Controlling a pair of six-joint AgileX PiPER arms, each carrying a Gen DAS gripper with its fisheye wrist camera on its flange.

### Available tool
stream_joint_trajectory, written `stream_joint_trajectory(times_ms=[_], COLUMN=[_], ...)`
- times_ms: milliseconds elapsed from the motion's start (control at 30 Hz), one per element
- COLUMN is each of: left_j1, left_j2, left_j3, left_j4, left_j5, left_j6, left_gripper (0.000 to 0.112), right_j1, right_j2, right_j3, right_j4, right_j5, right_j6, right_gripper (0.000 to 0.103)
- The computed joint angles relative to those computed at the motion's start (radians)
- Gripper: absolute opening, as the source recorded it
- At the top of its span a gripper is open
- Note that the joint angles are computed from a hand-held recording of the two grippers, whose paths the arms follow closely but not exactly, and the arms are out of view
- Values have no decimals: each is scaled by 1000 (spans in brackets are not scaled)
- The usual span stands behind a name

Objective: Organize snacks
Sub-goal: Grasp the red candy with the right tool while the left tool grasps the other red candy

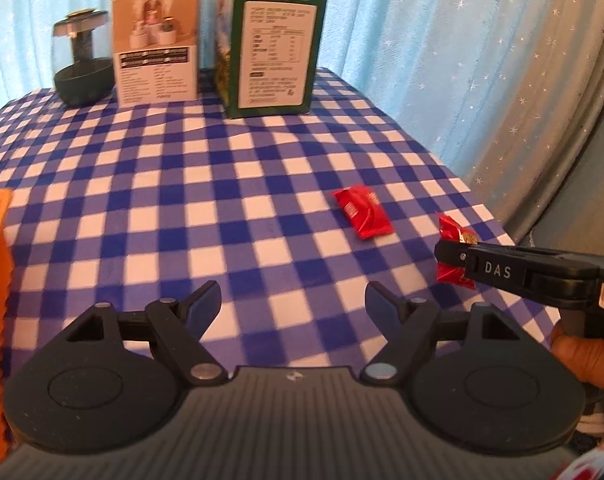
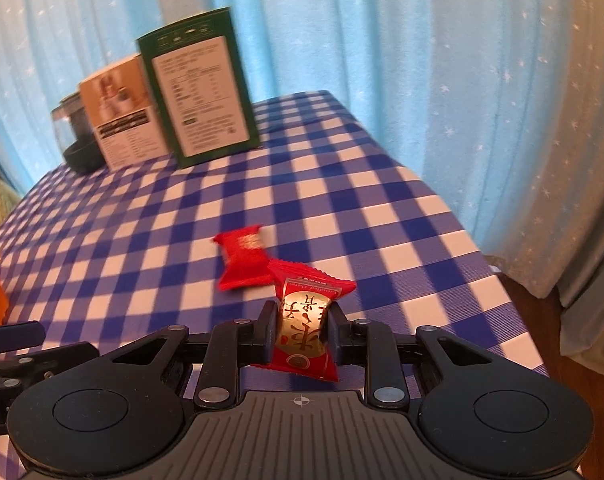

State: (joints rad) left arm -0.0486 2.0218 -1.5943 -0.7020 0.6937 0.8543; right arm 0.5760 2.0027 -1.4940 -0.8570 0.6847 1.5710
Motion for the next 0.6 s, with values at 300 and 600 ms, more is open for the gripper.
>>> stream_joint_trajectory(times_ms=[300,600], left_j1=[-104,-152], left_j2=[163,356], left_j3=[-197,-454], left_j4=[39,-6], left_j5=[-32,26], left_j6=[-139,-271], left_gripper=[66,54], right_j1=[-75,-98], right_j2=[-27,-29], right_j3=[88,116], right_j4=[-30,-63], right_j5=[-56,-69], right_j6=[60,73], right_gripper=[26,26])
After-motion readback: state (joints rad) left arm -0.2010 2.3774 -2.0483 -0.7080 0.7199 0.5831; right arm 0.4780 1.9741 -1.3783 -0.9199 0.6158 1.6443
